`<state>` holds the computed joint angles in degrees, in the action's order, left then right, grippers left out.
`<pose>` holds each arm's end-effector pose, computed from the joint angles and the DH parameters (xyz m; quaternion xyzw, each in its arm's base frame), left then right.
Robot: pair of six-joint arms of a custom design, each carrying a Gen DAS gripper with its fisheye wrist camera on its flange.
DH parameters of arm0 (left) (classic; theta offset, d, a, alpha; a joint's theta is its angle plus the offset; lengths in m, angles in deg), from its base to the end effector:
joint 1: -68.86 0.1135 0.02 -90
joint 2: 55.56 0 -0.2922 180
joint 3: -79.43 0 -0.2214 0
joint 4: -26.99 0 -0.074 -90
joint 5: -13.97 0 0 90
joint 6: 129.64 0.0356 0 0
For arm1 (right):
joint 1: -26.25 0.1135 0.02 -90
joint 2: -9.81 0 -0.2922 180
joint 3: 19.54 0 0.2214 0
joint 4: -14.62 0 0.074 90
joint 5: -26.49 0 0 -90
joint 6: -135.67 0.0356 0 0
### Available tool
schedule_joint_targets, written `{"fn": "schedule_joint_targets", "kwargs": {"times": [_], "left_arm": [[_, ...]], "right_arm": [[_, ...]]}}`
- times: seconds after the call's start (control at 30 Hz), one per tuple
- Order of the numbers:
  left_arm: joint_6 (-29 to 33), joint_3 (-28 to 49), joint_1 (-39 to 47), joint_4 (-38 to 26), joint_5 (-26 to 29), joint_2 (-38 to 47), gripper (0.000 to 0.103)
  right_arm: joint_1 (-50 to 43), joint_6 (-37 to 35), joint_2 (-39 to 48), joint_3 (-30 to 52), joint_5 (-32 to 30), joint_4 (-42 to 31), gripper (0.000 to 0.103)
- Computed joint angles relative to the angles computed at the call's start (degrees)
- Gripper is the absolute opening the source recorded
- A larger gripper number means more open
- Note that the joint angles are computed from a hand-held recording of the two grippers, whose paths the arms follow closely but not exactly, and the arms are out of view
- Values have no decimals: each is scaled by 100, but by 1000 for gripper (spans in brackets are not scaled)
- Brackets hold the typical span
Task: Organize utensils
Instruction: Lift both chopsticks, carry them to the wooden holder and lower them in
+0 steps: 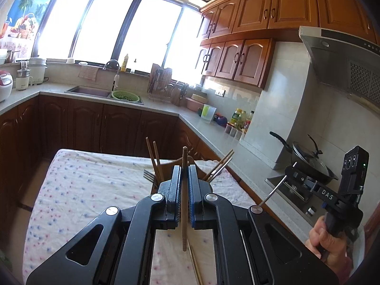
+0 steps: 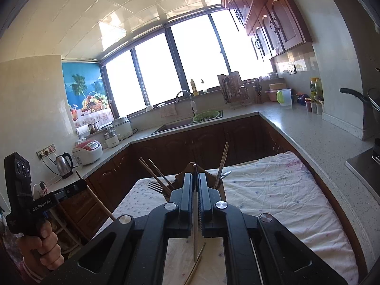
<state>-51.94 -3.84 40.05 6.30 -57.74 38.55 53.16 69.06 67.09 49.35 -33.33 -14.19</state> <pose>0.3141 -0.1855 0.3816 0.2071 0.7774 -0.3240 0.4977 0.1677 0.0651 0.3729 0.1305 0.7815 0.0538 0.6077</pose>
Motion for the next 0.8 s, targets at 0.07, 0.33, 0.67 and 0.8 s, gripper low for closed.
{"fn": "schedule_joint_targets", "kwargs": {"times": [0.07,0.33,0.67,0.8], "left_arm": [[-7,375,-22,-45,-106,201,4],[-129,2083,-90,-190,-503,1251,4],[-351,3407,-291,-235,-1144,2558,4],[-420,3104,-344,-31,-1102,2709,4]], "right_arm": [[-167,-151,180,170,-107,142,4],[-935,-563,967,879,-618,816,4],[-1584,-726,1883,1202,-943,1477,4],[-1699,-631,2052,857,-1073,1833,4]]}}
